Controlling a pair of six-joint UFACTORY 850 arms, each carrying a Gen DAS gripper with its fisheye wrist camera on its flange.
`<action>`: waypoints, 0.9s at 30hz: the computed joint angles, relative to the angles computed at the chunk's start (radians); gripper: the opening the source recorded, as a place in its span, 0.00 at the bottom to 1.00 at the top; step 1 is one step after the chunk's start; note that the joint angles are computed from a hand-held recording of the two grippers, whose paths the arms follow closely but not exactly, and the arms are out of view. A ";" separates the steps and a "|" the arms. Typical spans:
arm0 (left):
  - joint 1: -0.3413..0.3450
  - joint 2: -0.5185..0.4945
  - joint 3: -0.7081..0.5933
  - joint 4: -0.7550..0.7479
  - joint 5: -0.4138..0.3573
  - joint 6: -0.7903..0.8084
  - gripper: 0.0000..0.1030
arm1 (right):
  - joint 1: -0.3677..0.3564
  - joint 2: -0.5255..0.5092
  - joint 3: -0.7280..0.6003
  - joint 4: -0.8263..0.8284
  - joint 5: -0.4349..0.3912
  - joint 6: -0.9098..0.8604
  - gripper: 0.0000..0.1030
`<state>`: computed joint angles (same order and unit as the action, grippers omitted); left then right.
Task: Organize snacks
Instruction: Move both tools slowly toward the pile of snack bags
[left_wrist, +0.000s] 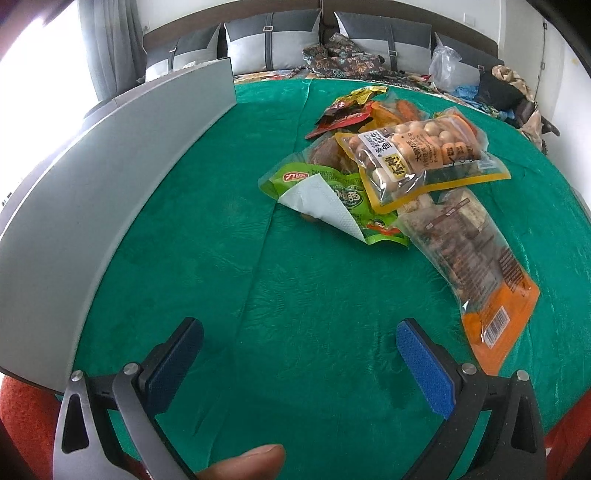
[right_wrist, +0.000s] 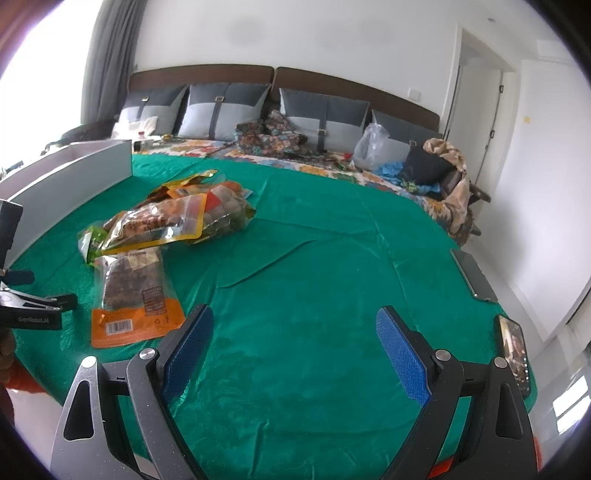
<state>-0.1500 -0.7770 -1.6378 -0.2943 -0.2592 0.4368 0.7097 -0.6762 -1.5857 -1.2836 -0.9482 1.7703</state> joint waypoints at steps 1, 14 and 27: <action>0.002 0.000 0.001 -0.010 -0.001 0.010 1.00 | 0.000 0.000 0.000 0.001 0.001 0.000 0.89; 0.009 -0.013 -0.020 -0.075 -0.032 0.058 1.00 | -0.007 -0.001 0.002 0.014 0.014 0.000 0.89; 0.020 -0.025 -0.040 -0.156 -0.059 0.178 1.00 | -0.008 0.001 0.004 0.022 0.015 0.000 0.89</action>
<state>-0.1298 -0.8019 -1.6779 -0.4502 -0.3184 0.6148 0.7021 -0.6757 -1.5821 -1.2620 -0.9335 1.7701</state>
